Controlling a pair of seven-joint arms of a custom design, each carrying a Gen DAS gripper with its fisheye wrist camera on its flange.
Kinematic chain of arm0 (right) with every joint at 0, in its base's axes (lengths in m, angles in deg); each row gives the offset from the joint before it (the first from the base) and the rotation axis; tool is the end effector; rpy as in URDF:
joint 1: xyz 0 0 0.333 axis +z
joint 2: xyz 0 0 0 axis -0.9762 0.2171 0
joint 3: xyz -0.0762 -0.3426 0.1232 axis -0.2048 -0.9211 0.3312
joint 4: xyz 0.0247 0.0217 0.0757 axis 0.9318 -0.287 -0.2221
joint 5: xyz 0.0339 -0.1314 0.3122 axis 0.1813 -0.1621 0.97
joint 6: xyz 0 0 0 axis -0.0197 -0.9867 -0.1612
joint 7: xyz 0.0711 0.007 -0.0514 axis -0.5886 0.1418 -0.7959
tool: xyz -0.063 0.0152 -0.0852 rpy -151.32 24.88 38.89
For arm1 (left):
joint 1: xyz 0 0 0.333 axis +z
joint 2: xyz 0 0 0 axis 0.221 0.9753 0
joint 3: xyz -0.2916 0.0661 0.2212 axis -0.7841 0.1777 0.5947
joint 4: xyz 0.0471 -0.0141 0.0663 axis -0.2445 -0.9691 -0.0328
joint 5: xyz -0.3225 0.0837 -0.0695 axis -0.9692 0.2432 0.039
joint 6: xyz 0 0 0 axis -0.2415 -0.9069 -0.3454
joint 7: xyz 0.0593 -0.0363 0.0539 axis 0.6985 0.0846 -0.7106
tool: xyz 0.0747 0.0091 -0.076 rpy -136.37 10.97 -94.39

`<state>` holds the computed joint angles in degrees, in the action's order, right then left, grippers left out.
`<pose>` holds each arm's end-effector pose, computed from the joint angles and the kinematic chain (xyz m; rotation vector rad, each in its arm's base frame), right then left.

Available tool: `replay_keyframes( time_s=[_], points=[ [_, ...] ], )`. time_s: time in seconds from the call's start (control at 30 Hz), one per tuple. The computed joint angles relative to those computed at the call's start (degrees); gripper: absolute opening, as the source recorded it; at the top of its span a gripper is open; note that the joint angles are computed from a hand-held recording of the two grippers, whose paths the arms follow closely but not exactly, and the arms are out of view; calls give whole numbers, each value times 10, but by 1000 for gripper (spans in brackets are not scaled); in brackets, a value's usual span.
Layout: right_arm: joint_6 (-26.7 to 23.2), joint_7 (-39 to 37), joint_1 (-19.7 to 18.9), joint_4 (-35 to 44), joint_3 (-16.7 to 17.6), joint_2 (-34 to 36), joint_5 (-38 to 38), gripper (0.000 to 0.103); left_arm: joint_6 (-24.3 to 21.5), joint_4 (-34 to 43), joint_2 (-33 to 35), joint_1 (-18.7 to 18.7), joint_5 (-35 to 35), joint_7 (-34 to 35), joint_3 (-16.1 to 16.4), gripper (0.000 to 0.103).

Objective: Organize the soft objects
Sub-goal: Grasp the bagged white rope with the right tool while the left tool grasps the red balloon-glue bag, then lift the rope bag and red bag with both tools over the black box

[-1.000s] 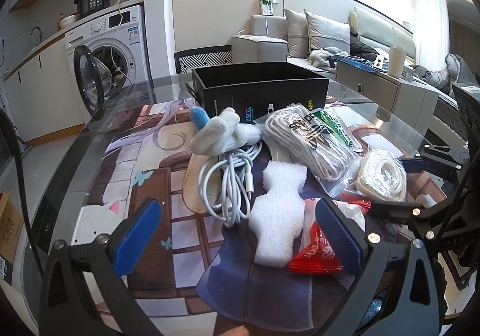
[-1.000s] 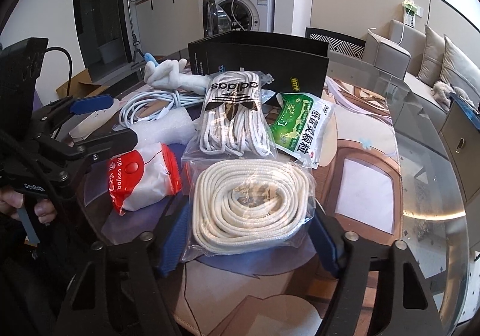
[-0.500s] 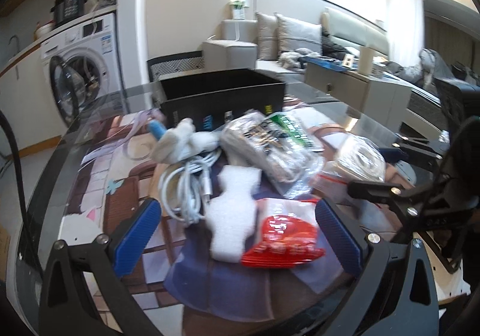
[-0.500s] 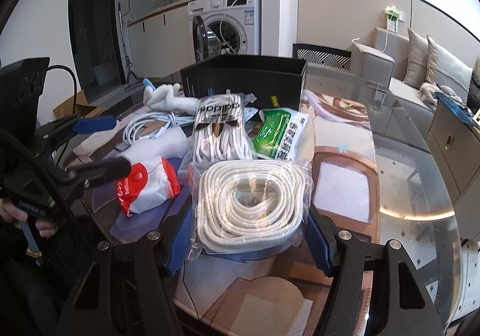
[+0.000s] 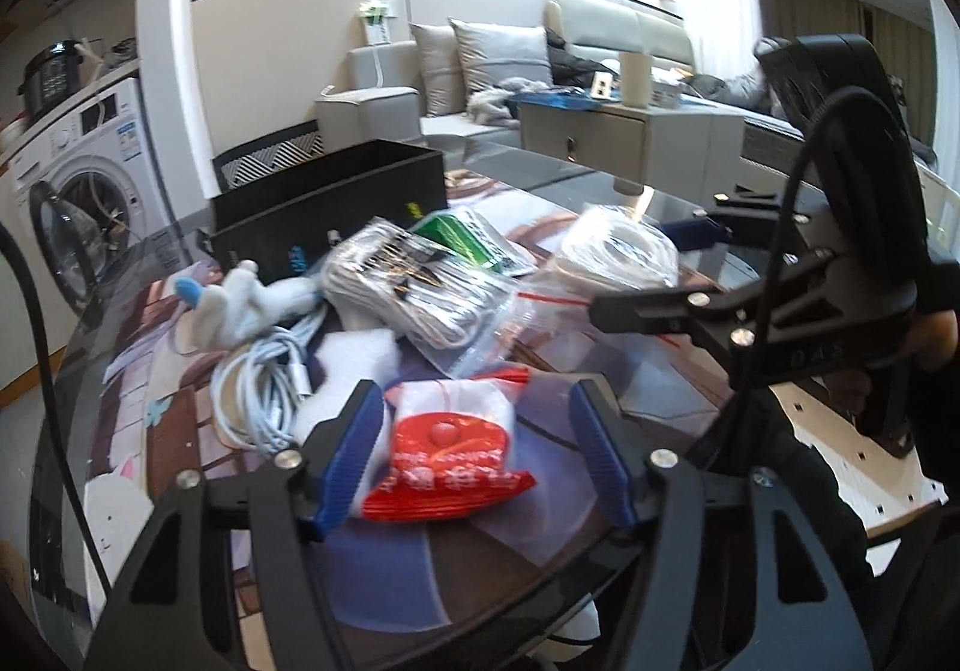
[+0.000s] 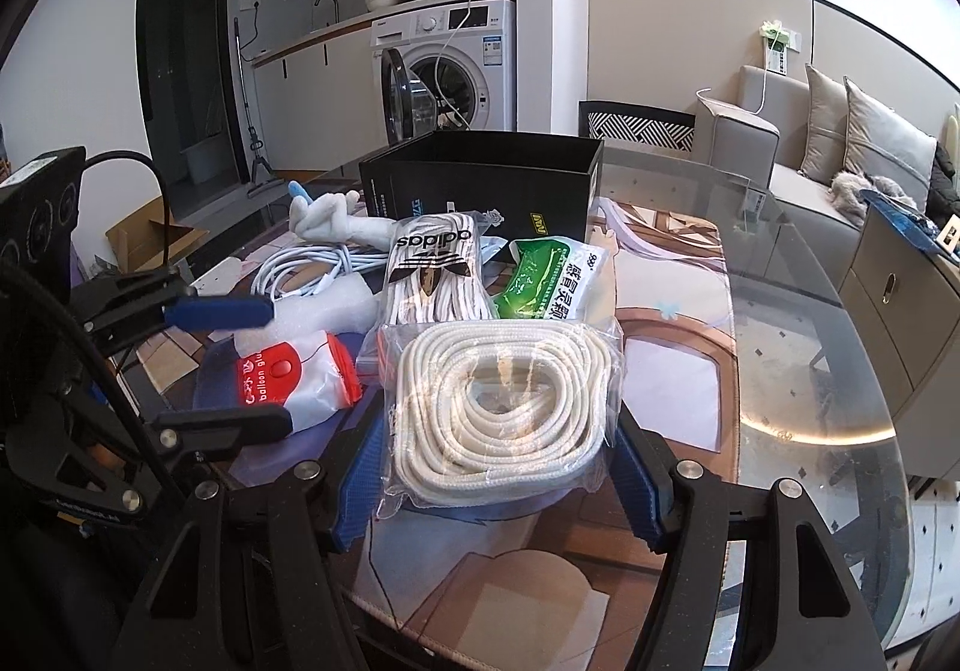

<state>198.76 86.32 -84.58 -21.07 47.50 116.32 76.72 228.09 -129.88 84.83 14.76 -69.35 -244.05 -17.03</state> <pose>0.7345 0.1934 0.4192 -2.0466 1.0021 -0.4726 0.6665 -0.0655 0.4150 -1.3077 1.9950 -0.9965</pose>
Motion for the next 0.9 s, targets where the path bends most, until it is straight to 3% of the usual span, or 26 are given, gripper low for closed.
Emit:
replay_keyframes(
  time_s=[0.4, 0.63, 0.73, 0.9],
  points=[
    [-3, -7, 4, 2, -1, 1, 5, 67, -11, -32, 5, -19, 200, -209, 34, 63],
    [-5, -9, 4, 3, -2, 1, 6, 67, -33, -42, 8, -28, 301, -305, 52, 55],
    [-3, -9, 4, 2, -1, 1, 6, 67, -32, -42, 9, -4, 314, -313, 25, 51],
    [6, -9, -1, -2, 4, 1, 5, 67, -18, -45, 14, 57, 317, -302, -48, 43]
  ],
)
